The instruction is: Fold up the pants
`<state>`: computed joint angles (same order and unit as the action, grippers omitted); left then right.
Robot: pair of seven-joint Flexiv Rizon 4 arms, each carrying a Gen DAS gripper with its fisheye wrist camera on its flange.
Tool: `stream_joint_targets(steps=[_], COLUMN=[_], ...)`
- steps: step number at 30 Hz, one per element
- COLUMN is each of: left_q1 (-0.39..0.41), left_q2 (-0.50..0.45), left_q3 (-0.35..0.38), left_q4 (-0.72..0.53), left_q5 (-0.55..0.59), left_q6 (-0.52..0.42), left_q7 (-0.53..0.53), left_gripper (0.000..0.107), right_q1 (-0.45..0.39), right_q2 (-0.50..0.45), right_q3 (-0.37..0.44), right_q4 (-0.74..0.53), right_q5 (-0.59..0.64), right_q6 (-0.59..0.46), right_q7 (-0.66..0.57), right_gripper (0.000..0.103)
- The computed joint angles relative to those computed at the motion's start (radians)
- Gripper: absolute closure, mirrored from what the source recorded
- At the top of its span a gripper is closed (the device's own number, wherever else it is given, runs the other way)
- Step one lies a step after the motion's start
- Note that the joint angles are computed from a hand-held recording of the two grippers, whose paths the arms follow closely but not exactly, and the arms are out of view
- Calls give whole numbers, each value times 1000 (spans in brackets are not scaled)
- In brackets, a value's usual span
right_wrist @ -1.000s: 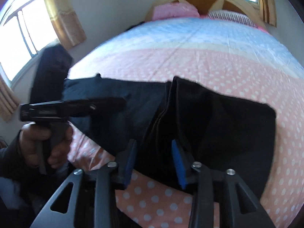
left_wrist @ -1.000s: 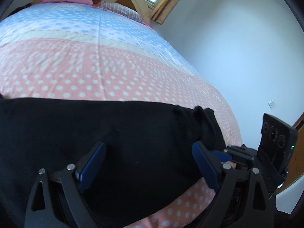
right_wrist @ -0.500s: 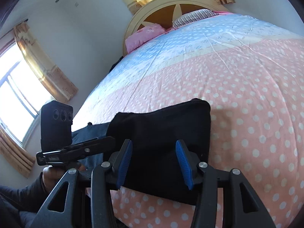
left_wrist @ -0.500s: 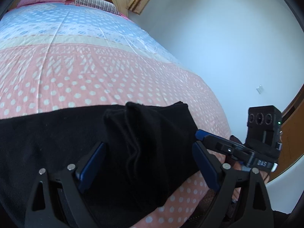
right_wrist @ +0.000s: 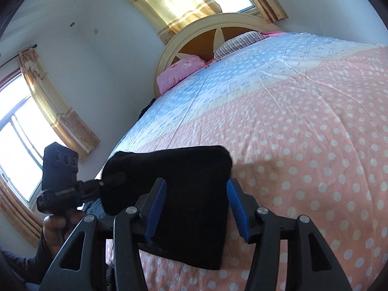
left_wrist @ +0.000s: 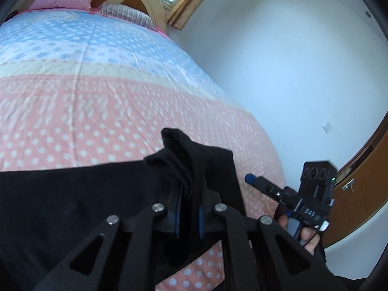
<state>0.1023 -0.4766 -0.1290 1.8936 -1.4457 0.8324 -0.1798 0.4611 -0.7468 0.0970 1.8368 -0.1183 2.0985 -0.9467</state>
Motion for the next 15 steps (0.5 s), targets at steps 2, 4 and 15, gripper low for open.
stream_joint_targets(steps=[2, 4, 15], left_q1=[16, 31, 72], left_q2=[13, 24, 8], left_q3=[9, 21, 57], left_q4=[7, 16, 12], left_q5=[-16, -31, -92], left_q6=[-9, -19, 26], left_q7=[-5, -6, -30], left_gripper=[96, 97, 97], right_q1=[5, 12, 42], right_q2=[0, 2, 4], right_q3=[-4, -8, -10], right_q4=[-2, 0, 0], right_q5=[1, 1, -35], right_q6=[-8, -13, -15], right_q7=[-3, -11, -96], right_gripper=[48, 48, 48])
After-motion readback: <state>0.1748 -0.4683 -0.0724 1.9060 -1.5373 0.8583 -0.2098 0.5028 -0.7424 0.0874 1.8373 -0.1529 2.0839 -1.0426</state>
